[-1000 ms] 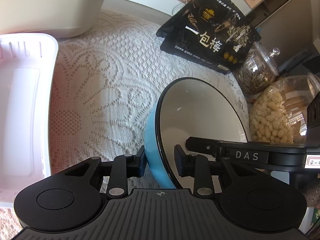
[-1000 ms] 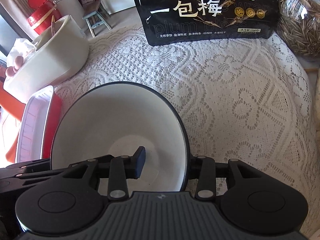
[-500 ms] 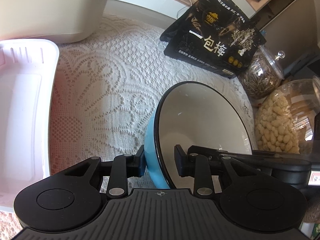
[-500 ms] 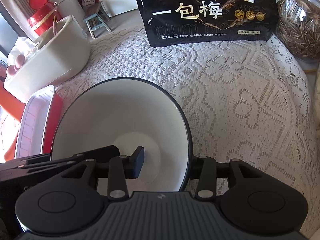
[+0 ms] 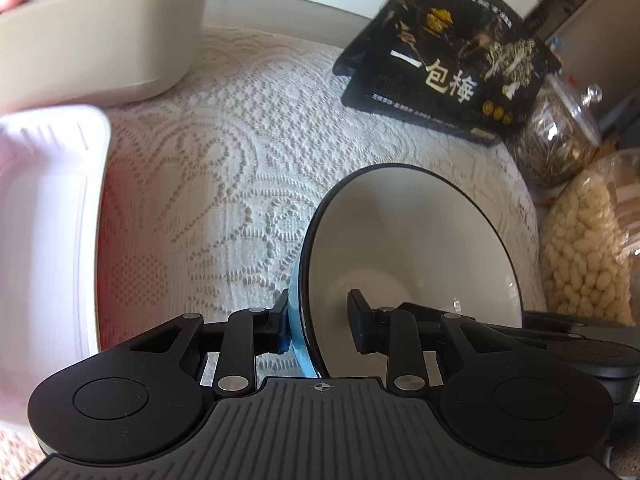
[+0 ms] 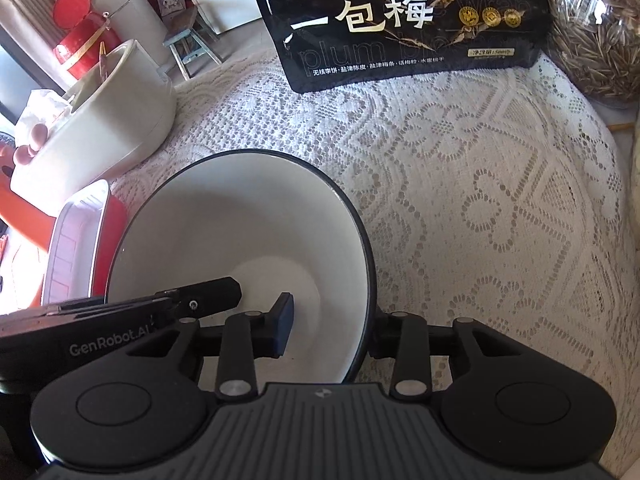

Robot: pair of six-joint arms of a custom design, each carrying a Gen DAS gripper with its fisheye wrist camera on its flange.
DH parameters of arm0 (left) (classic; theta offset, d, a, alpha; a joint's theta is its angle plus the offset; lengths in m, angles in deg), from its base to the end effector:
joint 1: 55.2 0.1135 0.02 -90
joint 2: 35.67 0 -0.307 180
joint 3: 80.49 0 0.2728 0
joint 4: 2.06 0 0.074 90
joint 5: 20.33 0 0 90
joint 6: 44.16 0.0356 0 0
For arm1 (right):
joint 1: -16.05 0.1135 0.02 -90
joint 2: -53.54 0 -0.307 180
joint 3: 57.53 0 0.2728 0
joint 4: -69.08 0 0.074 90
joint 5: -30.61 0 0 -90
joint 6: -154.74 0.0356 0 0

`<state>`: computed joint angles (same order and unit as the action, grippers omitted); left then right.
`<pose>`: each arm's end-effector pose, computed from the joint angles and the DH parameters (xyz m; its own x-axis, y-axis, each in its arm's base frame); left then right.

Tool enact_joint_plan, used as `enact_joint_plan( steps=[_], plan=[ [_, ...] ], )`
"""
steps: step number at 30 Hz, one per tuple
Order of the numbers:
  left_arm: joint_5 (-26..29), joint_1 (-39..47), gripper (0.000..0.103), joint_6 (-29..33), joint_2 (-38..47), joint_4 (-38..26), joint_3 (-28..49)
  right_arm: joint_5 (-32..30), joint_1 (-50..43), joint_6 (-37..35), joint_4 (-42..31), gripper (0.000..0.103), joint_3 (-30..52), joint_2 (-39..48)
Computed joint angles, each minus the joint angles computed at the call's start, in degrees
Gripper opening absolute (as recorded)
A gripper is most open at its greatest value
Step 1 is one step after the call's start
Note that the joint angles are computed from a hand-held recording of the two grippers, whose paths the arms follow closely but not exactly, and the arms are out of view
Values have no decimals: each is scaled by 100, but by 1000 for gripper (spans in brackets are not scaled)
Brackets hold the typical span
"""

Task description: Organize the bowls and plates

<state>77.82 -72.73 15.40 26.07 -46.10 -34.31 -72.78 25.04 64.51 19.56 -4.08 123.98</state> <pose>0.1823 -0.0629 0.2165 -0.8948 -0.2433 -0.3743 -0.1006 0.9268 -0.3618 0.2174 0.0427 0.2234 -0.9049 -0.1471 -0.3994 -0.2468 0.9459 0.2108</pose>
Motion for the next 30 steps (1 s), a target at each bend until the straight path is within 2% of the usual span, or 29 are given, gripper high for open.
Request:
enact_joint_plan(
  steps=[3,10,20,25,30],
  plan=[
    [-19,16,27,73,155,-140,136,-266,-207,-256,-168,36,133,145],
    [-281,-209,30,164,374,-262,333,-621,-503,-315,-342,37,401,537],
    [-184,-142,33,151,813,-632,744,-504,-328,-520,-187,36,306,474],
    [-246,-208,33,5,808,-757,808,-581,-381,-552,-331,36,395,520],
    [-318,-371,35,-221,714,-1196,1035,-627,-469,-522,-674,36,508,380]
  ],
)
